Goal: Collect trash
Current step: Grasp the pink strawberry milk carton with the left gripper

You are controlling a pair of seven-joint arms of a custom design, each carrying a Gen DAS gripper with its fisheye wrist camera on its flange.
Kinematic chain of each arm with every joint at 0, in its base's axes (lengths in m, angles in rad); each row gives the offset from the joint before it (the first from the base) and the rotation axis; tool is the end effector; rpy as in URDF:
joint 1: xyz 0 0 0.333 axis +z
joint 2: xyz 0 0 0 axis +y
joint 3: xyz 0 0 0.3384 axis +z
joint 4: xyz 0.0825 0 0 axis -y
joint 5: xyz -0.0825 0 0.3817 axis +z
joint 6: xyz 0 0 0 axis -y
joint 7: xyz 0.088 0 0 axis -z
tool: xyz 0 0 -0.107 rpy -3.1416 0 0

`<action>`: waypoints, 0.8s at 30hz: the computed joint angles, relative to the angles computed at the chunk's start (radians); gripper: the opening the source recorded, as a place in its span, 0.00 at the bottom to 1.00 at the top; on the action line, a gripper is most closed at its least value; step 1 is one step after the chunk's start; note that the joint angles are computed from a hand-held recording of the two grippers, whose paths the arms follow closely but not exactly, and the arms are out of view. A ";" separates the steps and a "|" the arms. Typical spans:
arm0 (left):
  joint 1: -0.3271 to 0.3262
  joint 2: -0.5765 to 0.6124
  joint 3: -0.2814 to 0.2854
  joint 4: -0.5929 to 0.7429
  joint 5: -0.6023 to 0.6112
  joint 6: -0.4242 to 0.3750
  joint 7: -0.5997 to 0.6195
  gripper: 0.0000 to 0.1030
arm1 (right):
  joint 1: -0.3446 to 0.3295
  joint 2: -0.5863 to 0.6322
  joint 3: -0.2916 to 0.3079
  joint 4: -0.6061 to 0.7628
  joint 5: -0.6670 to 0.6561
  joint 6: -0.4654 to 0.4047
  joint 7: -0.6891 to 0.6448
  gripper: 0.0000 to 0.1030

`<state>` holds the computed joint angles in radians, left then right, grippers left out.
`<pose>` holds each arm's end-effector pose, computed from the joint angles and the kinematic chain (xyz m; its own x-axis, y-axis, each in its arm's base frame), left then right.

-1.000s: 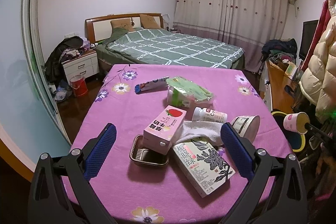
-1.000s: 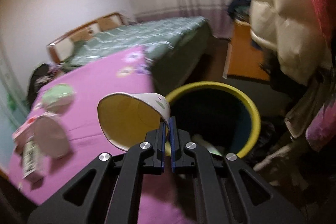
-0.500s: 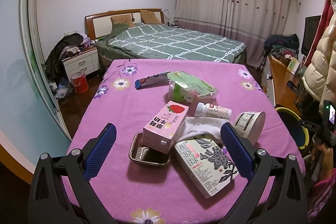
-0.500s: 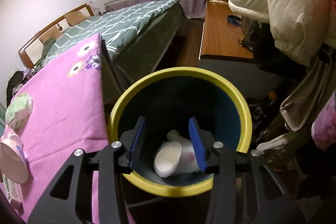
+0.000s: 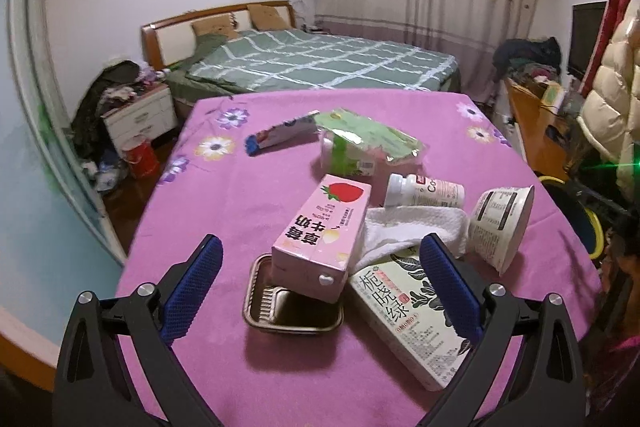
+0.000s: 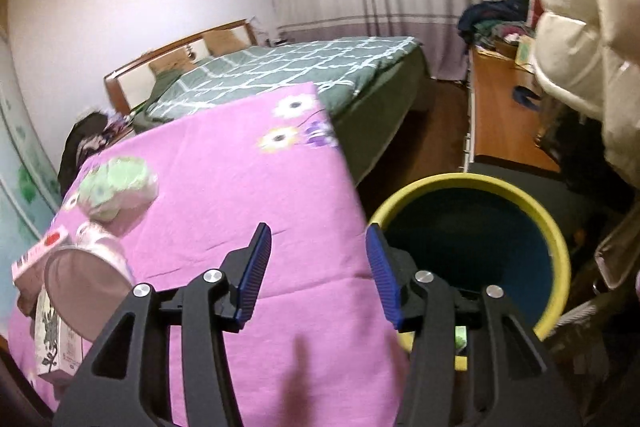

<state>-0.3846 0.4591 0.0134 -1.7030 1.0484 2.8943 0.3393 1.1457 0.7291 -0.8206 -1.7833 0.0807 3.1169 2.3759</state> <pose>0.6399 -0.3056 0.4099 -0.0833 -0.9965 0.0049 -0.6387 0.0496 -0.7679 0.6359 0.3331 0.3622 -0.1146 -0.9786 -0.1712 -0.6071 0.2054 -0.7676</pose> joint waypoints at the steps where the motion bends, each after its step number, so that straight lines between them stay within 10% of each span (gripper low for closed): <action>1: 0.020 0.012 -0.017 0.006 -0.030 0.007 0.034 0.86 | -0.017 -0.005 0.024 0.006 0.000 0.000 -0.009 0.46; 24: 0.050 0.144 -0.041 0.102 -0.388 0.031 0.451 0.54 | -0.106 -0.039 0.110 0.032 -0.138 -0.053 0.099 0.46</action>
